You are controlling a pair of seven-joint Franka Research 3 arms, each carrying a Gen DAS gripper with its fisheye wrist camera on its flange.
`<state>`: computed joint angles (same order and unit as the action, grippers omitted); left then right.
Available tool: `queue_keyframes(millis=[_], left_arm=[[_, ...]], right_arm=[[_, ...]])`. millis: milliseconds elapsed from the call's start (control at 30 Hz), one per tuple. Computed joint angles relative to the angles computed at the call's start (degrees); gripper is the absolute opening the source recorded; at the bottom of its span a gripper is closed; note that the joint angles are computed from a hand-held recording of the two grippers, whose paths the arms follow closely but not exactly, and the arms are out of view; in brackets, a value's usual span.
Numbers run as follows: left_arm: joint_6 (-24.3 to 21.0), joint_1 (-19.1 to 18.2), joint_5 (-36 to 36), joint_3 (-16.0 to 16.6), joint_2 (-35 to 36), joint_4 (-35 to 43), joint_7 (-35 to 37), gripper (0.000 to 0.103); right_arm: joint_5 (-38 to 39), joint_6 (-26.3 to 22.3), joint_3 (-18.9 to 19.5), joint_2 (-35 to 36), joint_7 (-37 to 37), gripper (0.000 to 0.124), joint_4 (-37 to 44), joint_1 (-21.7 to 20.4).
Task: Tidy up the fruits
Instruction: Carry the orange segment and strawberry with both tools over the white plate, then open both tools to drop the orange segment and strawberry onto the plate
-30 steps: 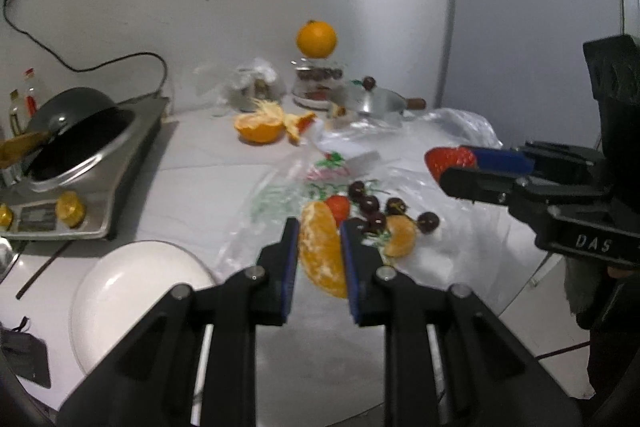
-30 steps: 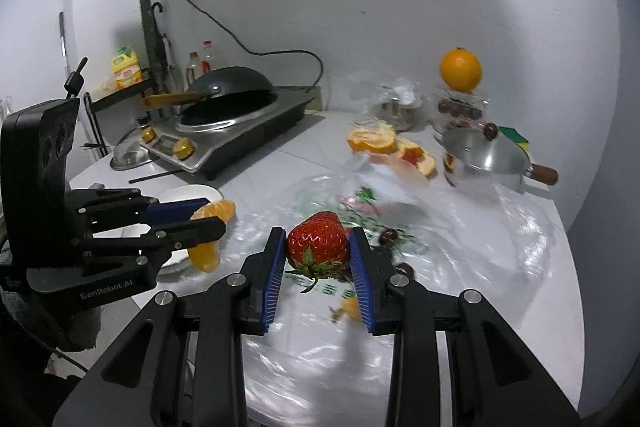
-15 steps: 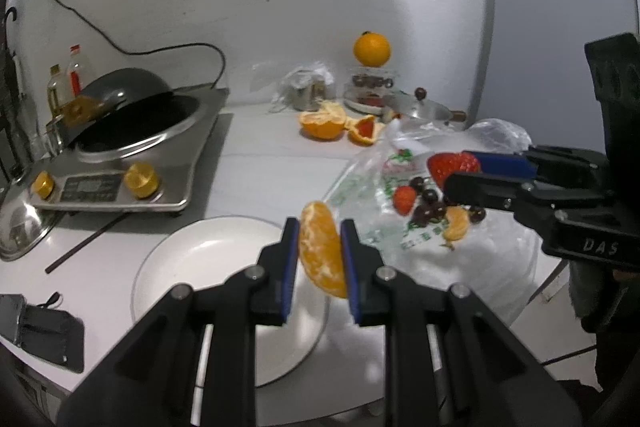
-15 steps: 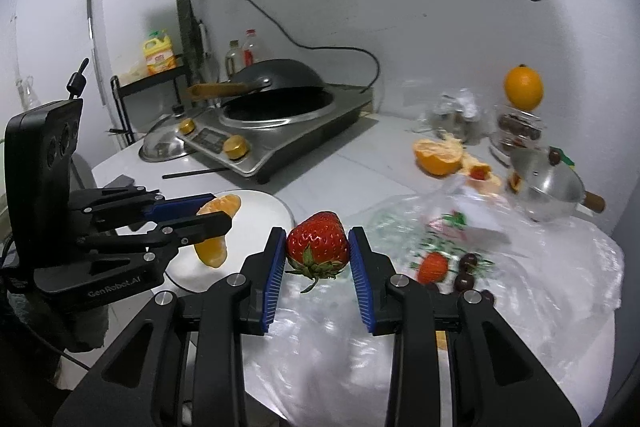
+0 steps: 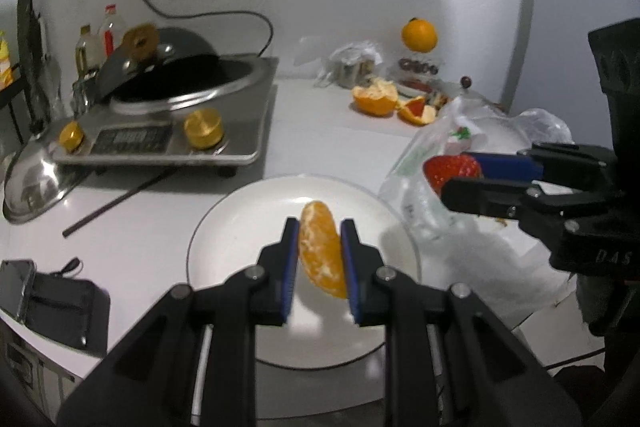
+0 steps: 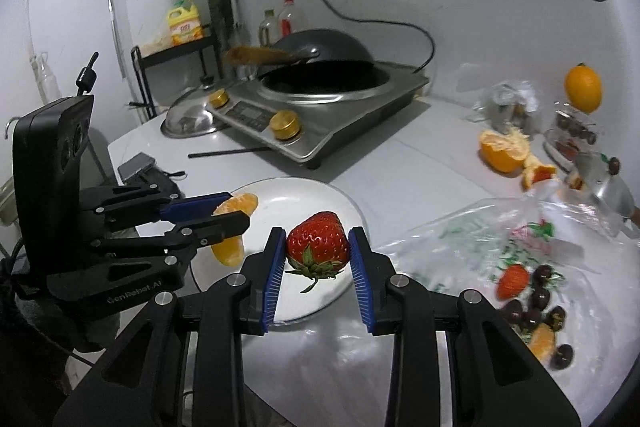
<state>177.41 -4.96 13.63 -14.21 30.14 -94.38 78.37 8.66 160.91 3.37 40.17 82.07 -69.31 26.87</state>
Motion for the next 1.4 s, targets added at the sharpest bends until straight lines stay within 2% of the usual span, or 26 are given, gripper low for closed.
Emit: queue_keyframes(millis=[367, 533, 667, 767, 833, 900, 1400], left_arm=[[-1.54, 2.55, -1.81, -1.38, 2.65, 0.49, 1.11, 0.021], [-2.31, 3.30, -2.62, -2.43, 3.84, 1.21, 2.22, 0.021], [-3.01, 3.19, -3.11, -2.48, 4.15, 1.66, 2.71, 0.022], [-3.95, 2.40, -3.29, -1.63, 4.08, 2.15, 2.31, 0.023], [-4.07, 1.96, -3.23, -1.13, 3.75, 2.00, 2.04, 0.023], [-4.22, 0.77, -2.77, 0.21, 3.30, 1.87, 1.11, 0.028], [-4.11, -5.76, 3.35, 6.65, -0.52, -0.52, -6.96, 0.030]], right_arm=[[-0.90, -11.98, -0.09, 12.32, 1.54, 0.034, 18.20, 1.57], [-1.75, -15.66, -0.67, 16.19, 2.32, 0.034, 24.14, 2.08], [-1.80, -16.62, -0.62, 17.11, 2.55, 0.034, 25.50, 2.03], [-1.86, -16.55, -0.84, 17.05, 3.17, 0.035, 25.45, 2.05], [-1.87, -15.52, -0.92, 16.12, 3.46, 0.043, 23.83, 2.00], [-1.66, -14.27, -0.71, 14.89, 3.38, 0.046, 21.78, 1.76], [-1.05, -0.25, -1.38, -0.36, 4.13, 0.047, -2.76, 0.37]])
